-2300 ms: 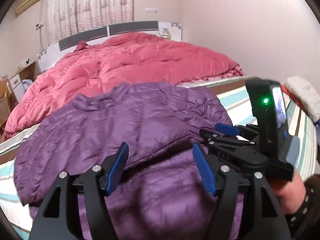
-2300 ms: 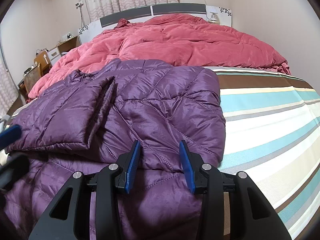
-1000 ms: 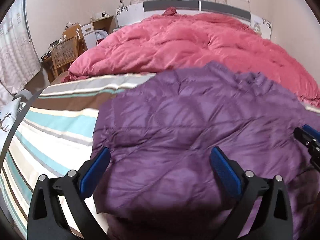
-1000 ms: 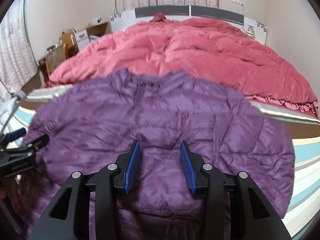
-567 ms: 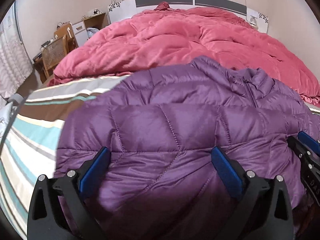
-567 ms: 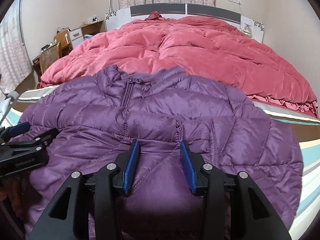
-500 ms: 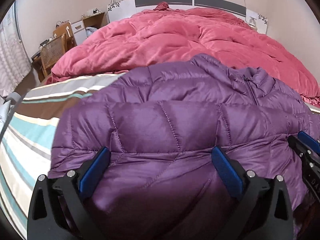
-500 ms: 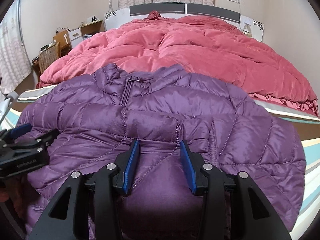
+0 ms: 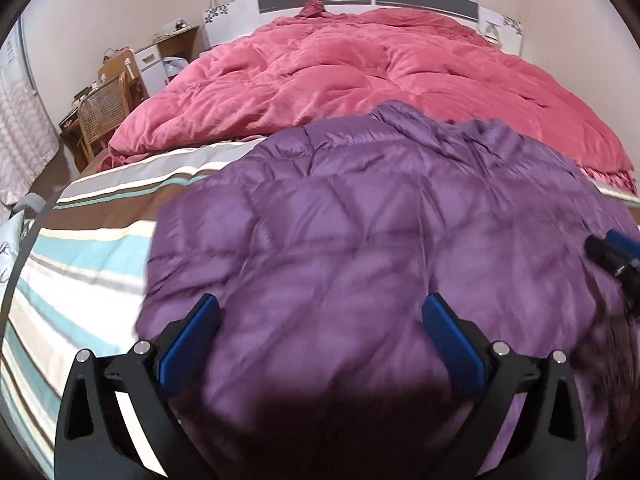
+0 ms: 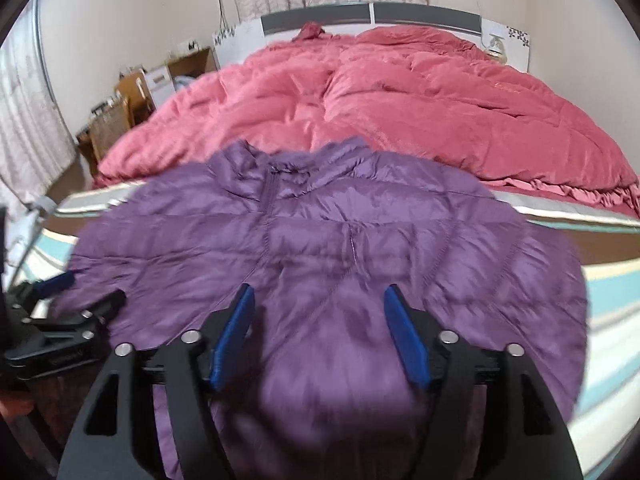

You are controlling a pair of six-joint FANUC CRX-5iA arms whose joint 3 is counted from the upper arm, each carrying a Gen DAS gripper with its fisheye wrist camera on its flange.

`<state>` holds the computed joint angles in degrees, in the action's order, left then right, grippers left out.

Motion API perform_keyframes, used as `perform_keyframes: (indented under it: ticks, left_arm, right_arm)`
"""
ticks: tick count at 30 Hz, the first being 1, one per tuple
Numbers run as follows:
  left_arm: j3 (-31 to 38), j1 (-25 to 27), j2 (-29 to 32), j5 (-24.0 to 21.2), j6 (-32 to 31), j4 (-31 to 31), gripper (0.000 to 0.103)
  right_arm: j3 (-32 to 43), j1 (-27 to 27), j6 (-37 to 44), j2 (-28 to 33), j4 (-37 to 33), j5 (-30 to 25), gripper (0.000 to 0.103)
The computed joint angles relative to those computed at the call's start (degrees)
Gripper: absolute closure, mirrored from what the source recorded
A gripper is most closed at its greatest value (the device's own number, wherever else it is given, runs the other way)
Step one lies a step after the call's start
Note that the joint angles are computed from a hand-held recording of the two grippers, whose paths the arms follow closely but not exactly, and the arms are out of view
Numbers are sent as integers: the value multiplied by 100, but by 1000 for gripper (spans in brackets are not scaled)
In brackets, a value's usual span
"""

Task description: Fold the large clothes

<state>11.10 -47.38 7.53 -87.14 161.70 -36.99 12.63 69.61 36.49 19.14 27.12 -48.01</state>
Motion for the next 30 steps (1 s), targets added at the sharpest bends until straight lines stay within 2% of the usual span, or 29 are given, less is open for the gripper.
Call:
perform_keyframes:
  ticks: [4, 15, 20, 30]
  left_arm:
    - [-85, -352, -201, -237, 165, 49, 2]
    - [-529, -1480, -674, -257, 1098, 255, 2]
    - [-729, -1889, -828, -351, 1585, 305, 2]
    - [-1243, -2898, -1242, -369, 2737, 141, 2]
  right_arm:
    - [-615, 217, -16, -697, -125, -133, 36]
    - [-2563, 930, -1002, -2558, 242, -604, 36]
    - [-3089, 1221, -1275, -3096, 327, -918, 36]
    - [-4043, 1840, -2307, -4196, 207, -1502, 36]
